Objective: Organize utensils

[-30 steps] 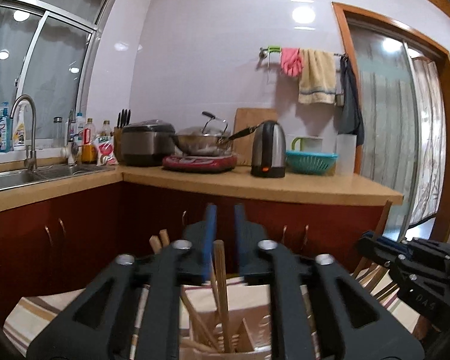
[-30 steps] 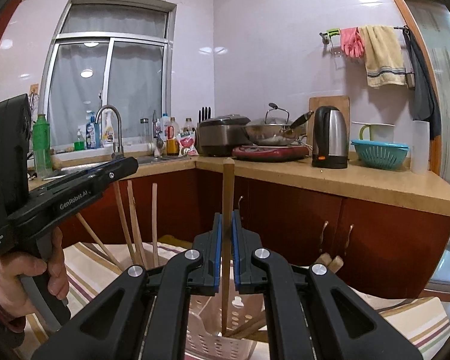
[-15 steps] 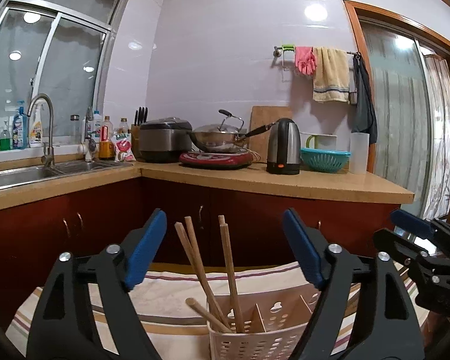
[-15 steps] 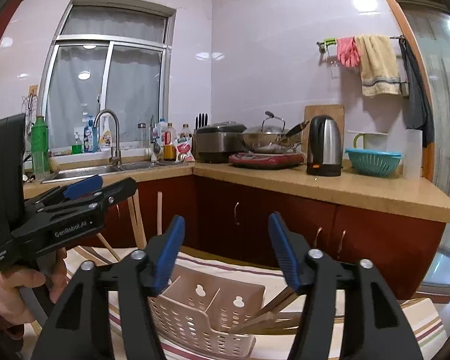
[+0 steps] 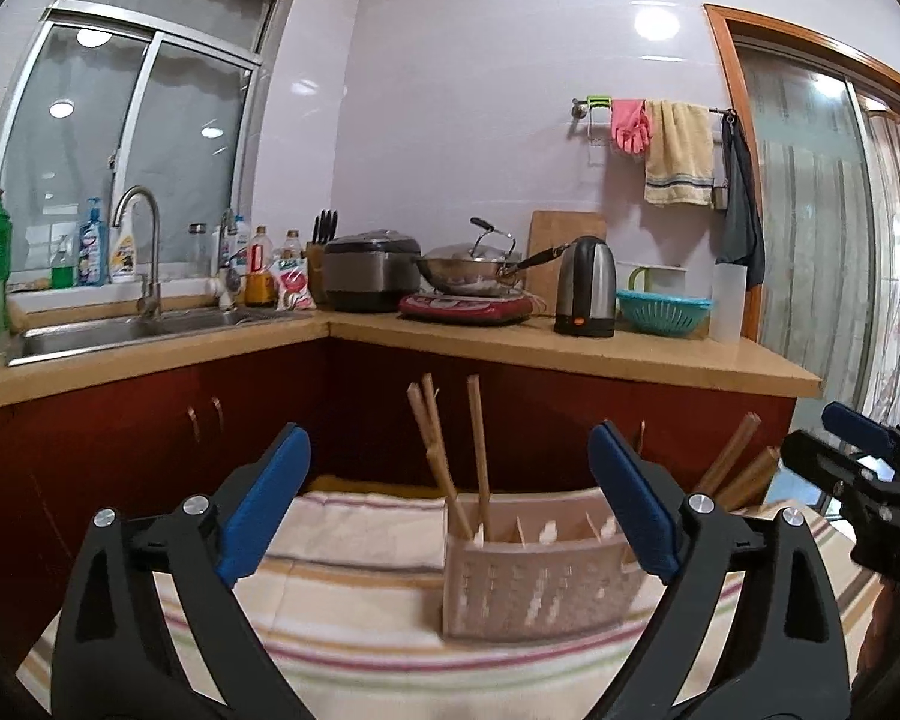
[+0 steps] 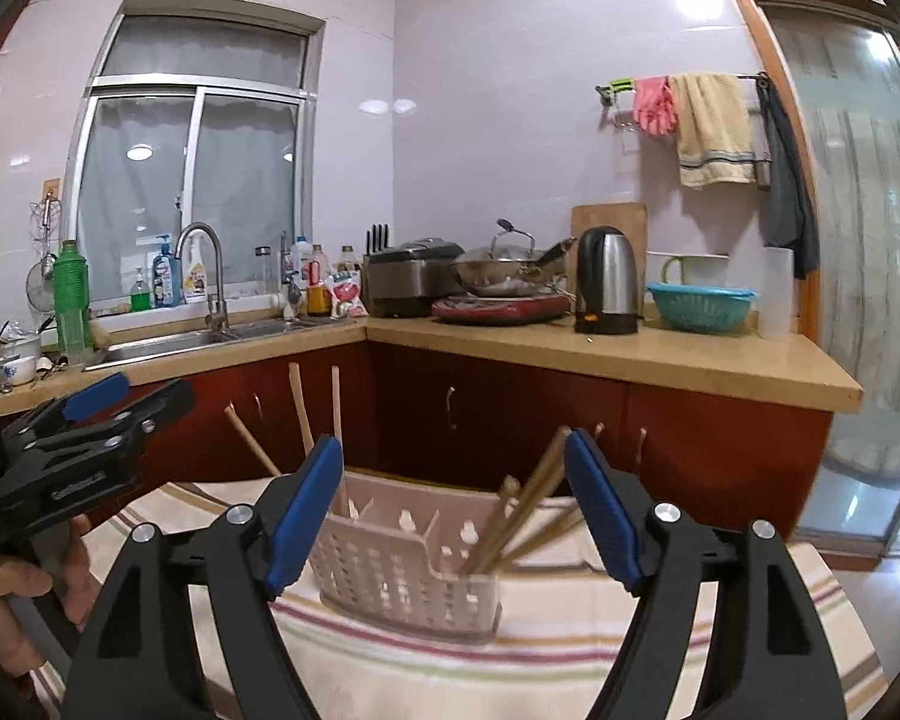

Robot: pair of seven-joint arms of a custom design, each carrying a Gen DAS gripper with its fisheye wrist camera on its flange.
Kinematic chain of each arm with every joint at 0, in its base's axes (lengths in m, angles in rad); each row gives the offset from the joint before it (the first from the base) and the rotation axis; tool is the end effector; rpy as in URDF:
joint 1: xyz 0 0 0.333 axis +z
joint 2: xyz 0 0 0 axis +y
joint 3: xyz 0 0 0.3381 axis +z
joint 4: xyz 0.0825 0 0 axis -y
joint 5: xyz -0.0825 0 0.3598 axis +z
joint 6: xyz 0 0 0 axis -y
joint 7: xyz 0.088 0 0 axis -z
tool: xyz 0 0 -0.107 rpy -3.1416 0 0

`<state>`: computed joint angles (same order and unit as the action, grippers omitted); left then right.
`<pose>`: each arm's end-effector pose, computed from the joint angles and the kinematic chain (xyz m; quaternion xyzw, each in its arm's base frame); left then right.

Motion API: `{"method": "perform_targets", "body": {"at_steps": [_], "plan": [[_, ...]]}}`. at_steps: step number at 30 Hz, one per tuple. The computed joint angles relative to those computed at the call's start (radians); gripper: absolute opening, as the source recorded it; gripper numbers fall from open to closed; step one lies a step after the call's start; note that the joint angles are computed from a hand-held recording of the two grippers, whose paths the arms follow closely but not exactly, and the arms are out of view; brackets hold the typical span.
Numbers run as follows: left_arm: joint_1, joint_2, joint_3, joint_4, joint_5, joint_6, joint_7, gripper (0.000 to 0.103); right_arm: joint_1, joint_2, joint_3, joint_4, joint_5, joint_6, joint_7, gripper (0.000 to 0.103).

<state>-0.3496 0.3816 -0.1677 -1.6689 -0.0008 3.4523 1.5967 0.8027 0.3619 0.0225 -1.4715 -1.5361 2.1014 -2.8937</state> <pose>0.6018 -0.3143 0.5947 -0.3964 0.6515 -0.5650 0.3151 0.5058 0.4732 0.5706 -0.4601 0.6098 -0.4989 0.4093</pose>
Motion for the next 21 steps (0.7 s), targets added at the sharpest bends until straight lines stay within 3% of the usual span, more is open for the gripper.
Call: {"method": "perform_targets", "body": {"at_steps": [3, 12, 16, 21], "plan": [[-0.013, -0.061, 0.022, -0.099, -0.027, 0.012, 0.001, 0.092, 0.019, -0.016, 0.013, -0.028, 0.018, -0.046, 0.018, 0.077], [0.033, -0.222, -0.011, -0.355, -0.055, 0.052, -0.023, 0.095, 0.06, -0.053, 0.065, -0.107, 0.052, -0.163, 0.055, 0.082], [0.088, -0.295, -0.049, -0.452, -0.004, 0.072, -0.091, 0.097, 0.079, -0.065, 0.086, -0.131, 0.064, -0.209, 0.068, 0.083], [0.097, -0.38, -0.055, -0.543, 0.002, 0.091, -0.114, 0.098, 0.103, -0.088, 0.116, -0.163, 0.084, -0.266, 0.097, 0.085]]}}
